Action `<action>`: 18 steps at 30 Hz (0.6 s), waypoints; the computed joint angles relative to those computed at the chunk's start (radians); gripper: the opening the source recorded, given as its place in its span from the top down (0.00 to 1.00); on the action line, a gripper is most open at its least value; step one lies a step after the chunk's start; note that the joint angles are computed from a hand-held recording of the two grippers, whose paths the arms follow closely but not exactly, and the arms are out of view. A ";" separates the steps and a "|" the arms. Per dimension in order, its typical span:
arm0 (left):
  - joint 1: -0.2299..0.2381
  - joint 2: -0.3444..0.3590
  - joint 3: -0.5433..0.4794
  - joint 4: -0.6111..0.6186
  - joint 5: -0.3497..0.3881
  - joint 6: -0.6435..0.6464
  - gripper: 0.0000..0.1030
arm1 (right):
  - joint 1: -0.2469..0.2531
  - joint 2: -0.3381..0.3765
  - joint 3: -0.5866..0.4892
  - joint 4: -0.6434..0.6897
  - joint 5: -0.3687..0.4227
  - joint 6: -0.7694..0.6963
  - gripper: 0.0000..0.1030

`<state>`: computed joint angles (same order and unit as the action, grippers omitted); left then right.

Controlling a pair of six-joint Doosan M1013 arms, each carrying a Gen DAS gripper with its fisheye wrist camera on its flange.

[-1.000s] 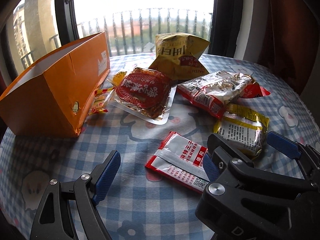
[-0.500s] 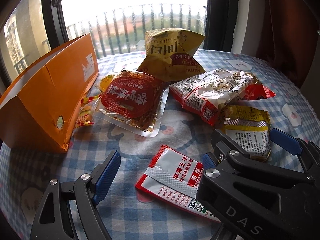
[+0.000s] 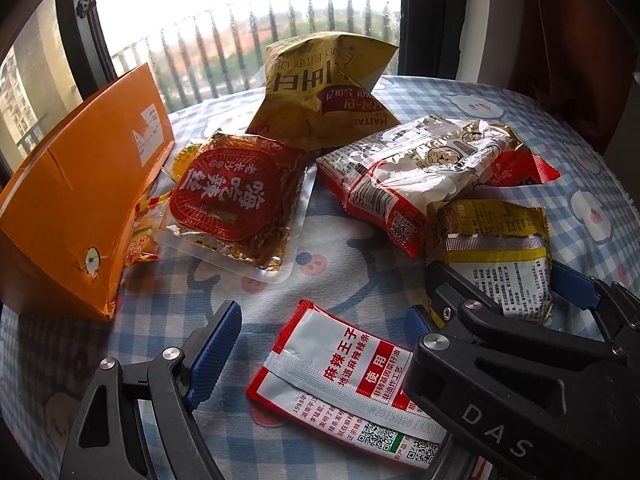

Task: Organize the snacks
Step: 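Lower the right tool onto the yellow-and-white packet and grasp it, then hold the yellow-and-white packet with the right tool while the left tool reaches the white cartoon packet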

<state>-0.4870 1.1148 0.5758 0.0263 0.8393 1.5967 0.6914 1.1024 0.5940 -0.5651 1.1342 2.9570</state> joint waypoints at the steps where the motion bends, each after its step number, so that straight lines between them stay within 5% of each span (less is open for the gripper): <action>1: 0.000 -0.001 0.003 -0.002 -0.004 0.003 0.17 | -0.002 -0.004 0.009 0.010 -0.011 -0.002 0.08; 2: -0.001 -0.005 0.010 -0.001 -0.014 0.007 0.17 | 0.000 -0.009 0.021 -0.008 -0.022 -0.001 0.18; 5: -0.005 -0.012 0.020 -0.007 -0.027 0.034 0.17 | -0.001 -0.030 0.060 -0.010 -0.057 0.009 0.25; 18: -0.021 -0.022 0.000 -0.055 -0.059 0.156 0.17 | 0.013 -0.123 0.212 -0.136 -0.072 0.193 0.28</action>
<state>-0.5076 1.0926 0.5755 -0.0283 0.7807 1.7529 0.7041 0.9797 0.8063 -0.7006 1.0626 3.1496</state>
